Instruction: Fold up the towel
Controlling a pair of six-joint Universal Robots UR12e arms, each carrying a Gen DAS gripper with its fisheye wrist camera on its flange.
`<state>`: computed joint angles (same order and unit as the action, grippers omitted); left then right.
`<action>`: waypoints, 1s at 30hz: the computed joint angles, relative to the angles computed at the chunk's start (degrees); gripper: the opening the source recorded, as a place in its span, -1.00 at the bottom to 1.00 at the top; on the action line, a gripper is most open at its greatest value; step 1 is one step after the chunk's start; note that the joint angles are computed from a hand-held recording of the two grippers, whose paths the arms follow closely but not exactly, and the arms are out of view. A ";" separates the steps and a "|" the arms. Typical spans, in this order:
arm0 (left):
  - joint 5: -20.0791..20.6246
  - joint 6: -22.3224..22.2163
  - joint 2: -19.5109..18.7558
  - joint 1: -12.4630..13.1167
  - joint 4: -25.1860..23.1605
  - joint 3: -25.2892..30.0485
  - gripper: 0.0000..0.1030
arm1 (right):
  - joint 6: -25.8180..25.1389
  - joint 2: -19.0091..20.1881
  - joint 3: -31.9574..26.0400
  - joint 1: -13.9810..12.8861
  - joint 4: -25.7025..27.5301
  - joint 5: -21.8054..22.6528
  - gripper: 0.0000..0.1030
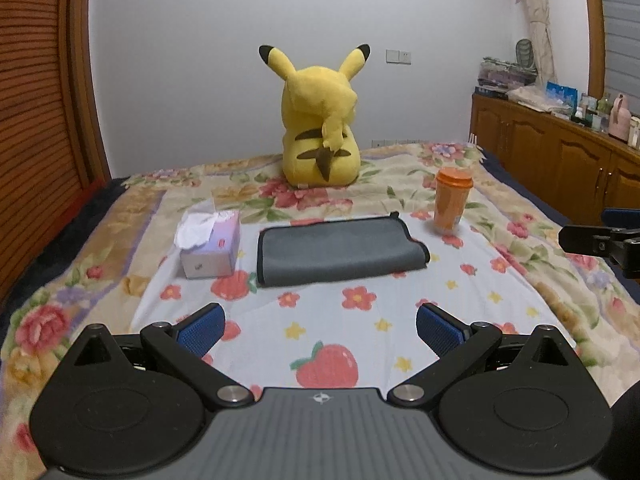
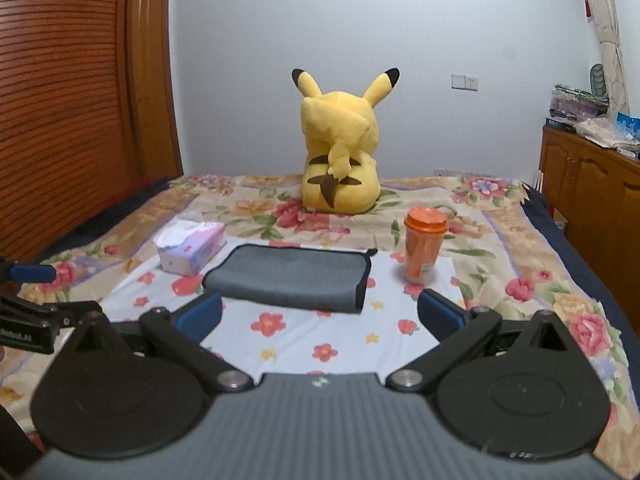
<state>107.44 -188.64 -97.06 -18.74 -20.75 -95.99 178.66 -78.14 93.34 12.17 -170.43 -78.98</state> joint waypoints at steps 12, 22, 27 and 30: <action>-0.21 -3.82 0.17 -0.04 0.61 -3.17 1.00 | 1.67 -0.23 3.25 0.62 -2.44 -1.72 1.00; -0.05 -4.08 -0.37 0.05 0.55 -3.92 1.00 | 1.57 0.37 4.18 0.95 -1.61 -1.95 1.00; -0.19 -4.70 -0.60 0.22 0.10 -4.07 1.00 | 1.75 0.65 4.29 1.05 -1.52 -2.46 1.00; -0.14 -4.83 -0.78 0.24 -0.21 -4.03 1.00 | 1.53 0.87 4.35 1.10 -1.42 -2.86 1.00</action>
<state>107.31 -193.47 -97.84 -18.50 -20.96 -100.02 180.20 -77.27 97.69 13.27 -171.84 -81.84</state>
